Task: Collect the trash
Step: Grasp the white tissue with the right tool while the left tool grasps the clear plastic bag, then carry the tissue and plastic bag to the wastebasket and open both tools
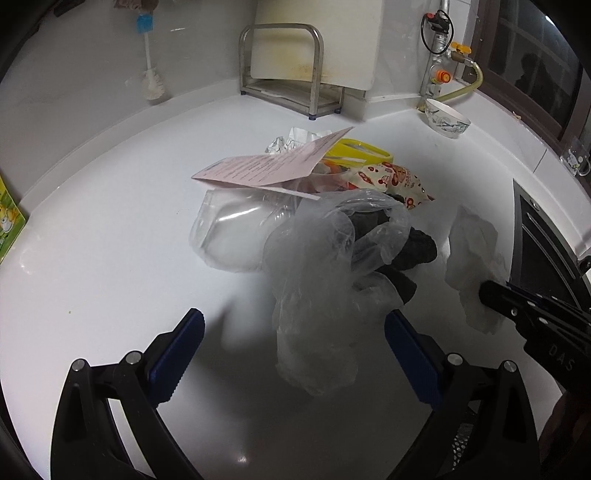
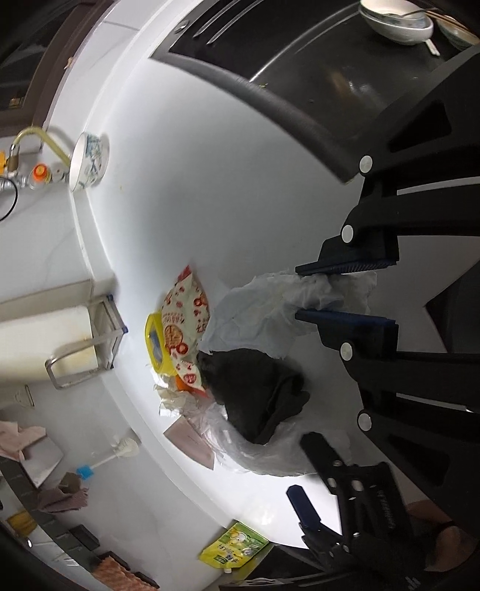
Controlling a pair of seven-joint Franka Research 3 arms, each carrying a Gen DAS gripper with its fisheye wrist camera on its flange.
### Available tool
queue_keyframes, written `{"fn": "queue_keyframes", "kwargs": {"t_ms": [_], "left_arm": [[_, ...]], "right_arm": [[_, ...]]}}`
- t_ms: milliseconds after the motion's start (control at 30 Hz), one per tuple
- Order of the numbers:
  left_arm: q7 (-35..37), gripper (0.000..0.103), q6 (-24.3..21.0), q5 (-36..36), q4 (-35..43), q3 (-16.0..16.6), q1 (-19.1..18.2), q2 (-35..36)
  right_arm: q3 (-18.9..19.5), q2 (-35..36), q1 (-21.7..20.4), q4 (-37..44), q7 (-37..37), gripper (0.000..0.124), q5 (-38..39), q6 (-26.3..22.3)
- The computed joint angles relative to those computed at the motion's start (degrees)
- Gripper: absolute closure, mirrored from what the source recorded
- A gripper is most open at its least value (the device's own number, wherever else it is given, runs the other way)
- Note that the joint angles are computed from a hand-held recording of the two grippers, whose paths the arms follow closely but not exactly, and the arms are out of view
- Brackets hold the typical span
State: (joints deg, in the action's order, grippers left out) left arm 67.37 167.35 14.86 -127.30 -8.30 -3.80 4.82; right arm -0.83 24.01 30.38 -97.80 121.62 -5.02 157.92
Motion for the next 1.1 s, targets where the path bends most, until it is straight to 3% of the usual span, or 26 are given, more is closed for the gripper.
{"fn": "queue_keyframes", "kwargs": {"t_ms": [67,133,267,533,767,1100], "left_arm": [[2.2,0.036,0.9,-1.5,-0.4,-0.6,0.3,-0.2],[6.5,0.053,0.3,-5.4,-0.5,-1.6,0.6,-0.2],[10.2,0.069,0.2,-9.7,-1.2,-2.1,0.5,-1.1],[12.0,0.073,1.0,-11.7,-4.3,-0.8,-0.5,-5.9],[8.5,0.073,1.2,-9.4,-9.4,0.2,-1.8,-13.2],[-0.9,0.073,-1.9,-4.5,-19.5,-1.4,-4.3,-25.9]], "right_arm": [[-0.1,-0.7,0.1,-1.1,0.5,0.106,0.0,0.4],[-0.2,-1.2,0.2,-2.1,1.2,0.106,-0.1,0.6],[0.2,-2.3,0.2,-3.5,1.9,0.106,0.1,0.8],[1.2,-6.0,0.3,-7.1,2.9,0.106,-0.3,1.6],[2.5,-12.2,0.0,-13.6,4.5,0.106,-1.9,2.8],[7.7,-25.3,-3.8,-28.4,0.9,0.106,0.7,4.7]]}}
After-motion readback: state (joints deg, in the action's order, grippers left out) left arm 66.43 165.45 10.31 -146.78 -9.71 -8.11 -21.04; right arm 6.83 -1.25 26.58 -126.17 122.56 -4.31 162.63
